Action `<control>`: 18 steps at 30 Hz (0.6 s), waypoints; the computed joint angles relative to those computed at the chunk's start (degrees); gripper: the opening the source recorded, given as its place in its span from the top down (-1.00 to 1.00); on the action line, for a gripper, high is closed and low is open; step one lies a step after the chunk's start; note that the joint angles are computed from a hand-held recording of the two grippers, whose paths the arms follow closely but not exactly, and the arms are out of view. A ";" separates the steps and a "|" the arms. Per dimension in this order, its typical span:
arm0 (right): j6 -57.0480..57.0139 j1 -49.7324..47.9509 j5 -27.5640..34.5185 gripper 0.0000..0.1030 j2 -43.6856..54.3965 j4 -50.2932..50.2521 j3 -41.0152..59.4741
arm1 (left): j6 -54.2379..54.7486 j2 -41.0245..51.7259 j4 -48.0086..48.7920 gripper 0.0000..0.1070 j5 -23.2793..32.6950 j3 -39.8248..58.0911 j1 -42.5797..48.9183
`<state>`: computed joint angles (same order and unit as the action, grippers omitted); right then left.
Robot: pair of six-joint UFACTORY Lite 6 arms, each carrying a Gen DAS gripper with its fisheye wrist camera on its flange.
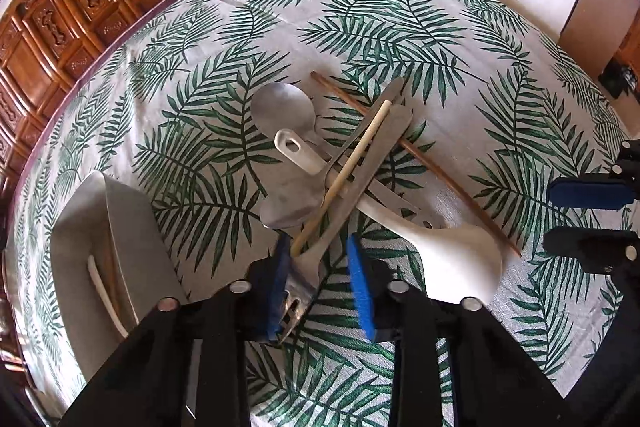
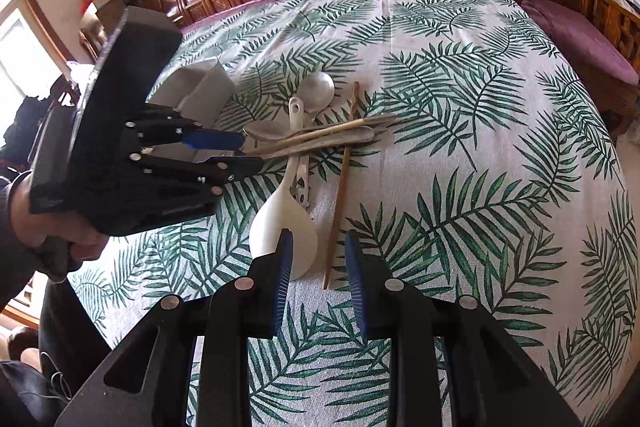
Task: Organize utensils
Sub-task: 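Close the left tool on the metal fork and lift it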
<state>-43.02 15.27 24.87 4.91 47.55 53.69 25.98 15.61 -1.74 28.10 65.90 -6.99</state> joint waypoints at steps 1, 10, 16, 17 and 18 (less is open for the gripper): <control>-0.31 -0.09 -0.01 0.44 -0.22 0.30 -0.20 | -0.13 0.07 0.45 0.67 0.48 0.24 -0.15; -3.34 -1.92 0.78 0.32 -1.08 3.13 -1.59 | 0.01 -1.94 1.40 0.73 2.23 -1.48 -0.95; -4.16 -3.00 1.31 0.32 -1.77 3.90 -1.70 | 1.66 1.11 1.97 0.73 3.71 1.59 -2.50; -4.11 -3.09 1.30 0.32 -1.82 3.95 -1.73 | 2.67 1.97 1.32 0.73 5.17 2.68 -2.84; -4.05 -3.22 1.40 0.32 -1.75 3.97 -1.63 | 3.08 3.24 0.83 0.73 7.03 3.93 -3.01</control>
<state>-47.07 12.04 26.27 3.17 51.52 52.06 29.06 18.86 -0.92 35.13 69.83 -10.00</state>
